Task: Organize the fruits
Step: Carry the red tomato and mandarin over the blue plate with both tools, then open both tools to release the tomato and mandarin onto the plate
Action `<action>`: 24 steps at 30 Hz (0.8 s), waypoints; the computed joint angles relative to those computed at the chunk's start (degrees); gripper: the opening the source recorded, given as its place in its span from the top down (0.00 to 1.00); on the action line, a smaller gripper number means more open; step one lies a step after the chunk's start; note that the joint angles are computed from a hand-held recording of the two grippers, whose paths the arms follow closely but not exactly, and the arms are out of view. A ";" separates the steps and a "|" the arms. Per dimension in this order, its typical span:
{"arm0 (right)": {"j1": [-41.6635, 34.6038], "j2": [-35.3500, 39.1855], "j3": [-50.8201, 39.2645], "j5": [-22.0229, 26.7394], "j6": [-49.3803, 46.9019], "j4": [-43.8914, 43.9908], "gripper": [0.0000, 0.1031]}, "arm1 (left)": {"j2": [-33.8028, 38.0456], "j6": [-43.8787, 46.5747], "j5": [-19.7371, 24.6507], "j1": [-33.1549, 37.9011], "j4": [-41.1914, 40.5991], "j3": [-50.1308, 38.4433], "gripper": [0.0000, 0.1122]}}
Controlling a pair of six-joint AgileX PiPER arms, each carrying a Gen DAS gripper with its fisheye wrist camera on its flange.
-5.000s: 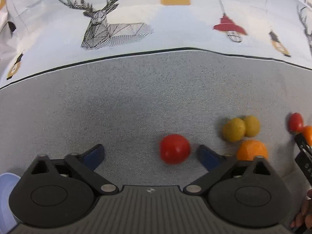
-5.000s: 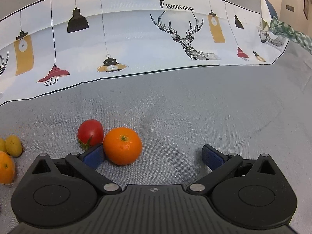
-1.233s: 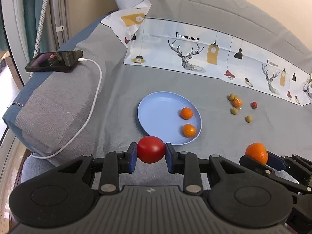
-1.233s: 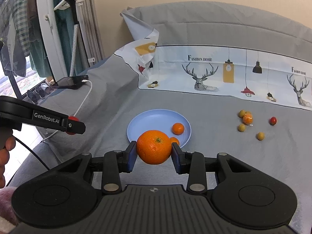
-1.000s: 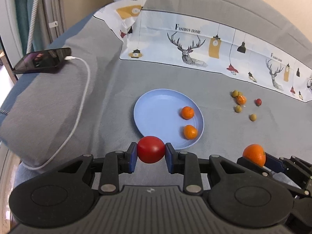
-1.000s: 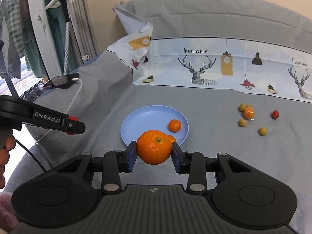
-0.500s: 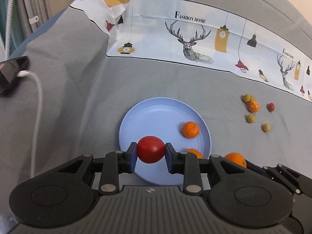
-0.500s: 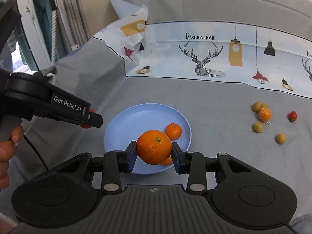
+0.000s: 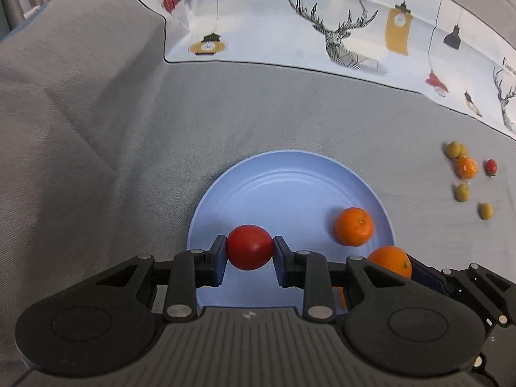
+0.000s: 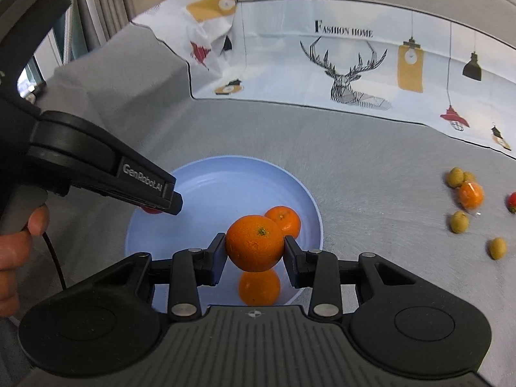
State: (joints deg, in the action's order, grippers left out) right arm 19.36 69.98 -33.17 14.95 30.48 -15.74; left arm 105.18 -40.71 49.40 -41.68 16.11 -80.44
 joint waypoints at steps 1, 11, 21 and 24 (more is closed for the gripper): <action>-0.18 1.03 -0.19 -0.62 -0.48 0.32 0.62 | 0.84 0.01 0.19 0.14 0.14 -0.53 0.70; -1.02 5.02 -2.04 -2.15 -6.67 4.58 0.30 | 4.18 2.40 3.78 2.24 -4.22 -4.78 0.09; 1.33 -15.88 -0.81 18.21 -0.46 5.61 0.12 | -8.72 -2.68 12.47 -4.17 1.27 -0.07 0.08; 5.33 -24.48 -1.66 26.97 6.34 2.34 0.10 | -13.23 -5.43 18.03 -7.48 2.92 -1.26 0.08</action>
State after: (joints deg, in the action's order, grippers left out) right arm 24.69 45.50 -34.83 41.92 36.83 -13.40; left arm 91.95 -46.14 67.43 -49.15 19.03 -81.70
